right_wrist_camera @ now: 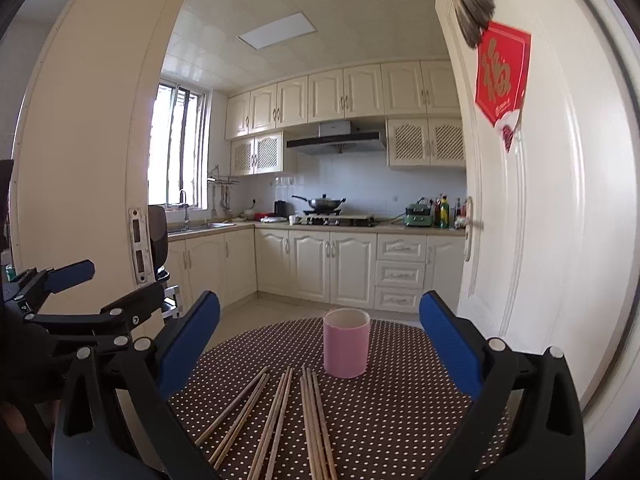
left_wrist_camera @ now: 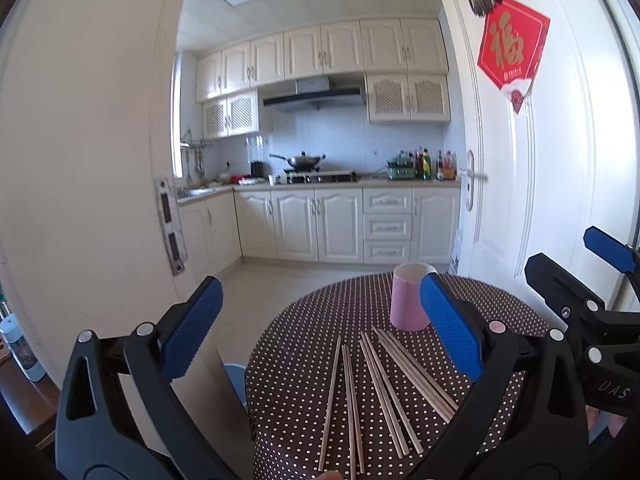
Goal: Organize utensils
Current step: 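Lower both tools toward the wooden chopsticks beside the pink cup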
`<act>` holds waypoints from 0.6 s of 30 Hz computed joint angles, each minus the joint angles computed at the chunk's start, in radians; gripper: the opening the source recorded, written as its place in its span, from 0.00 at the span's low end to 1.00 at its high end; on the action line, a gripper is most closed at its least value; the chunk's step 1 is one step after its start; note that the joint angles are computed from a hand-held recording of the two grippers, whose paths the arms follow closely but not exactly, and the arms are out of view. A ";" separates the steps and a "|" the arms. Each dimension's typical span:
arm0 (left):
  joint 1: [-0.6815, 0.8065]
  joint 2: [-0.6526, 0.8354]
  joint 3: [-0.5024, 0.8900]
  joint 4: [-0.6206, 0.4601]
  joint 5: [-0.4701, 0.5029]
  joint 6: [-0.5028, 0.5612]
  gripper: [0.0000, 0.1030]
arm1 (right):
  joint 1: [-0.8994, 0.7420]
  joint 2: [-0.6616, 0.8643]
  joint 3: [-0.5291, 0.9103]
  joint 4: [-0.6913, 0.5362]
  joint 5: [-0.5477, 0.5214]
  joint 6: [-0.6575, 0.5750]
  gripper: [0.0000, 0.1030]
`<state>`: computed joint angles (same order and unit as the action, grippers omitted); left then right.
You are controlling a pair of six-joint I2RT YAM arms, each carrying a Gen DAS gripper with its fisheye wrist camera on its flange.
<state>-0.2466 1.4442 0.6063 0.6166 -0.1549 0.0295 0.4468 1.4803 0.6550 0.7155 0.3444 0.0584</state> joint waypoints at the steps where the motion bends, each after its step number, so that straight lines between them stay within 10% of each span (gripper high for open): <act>1: 0.009 0.019 0.021 -0.022 0.016 0.000 0.94 | -0.014 0.018 0.022 -0.023 -0.027 0.017 0.93; 10: 0.113 0.316 0.330 -0.284 0.235 0.067 0.94 | -0.088 0.246 0.289 -0.307 -0.178 0.103 0.93; 18: 0.199 0.734 0.901 -0.817 0.375 0.117 0.90 | -0.158 0.492 0.600 -0.617 -0.281 0.124 0.85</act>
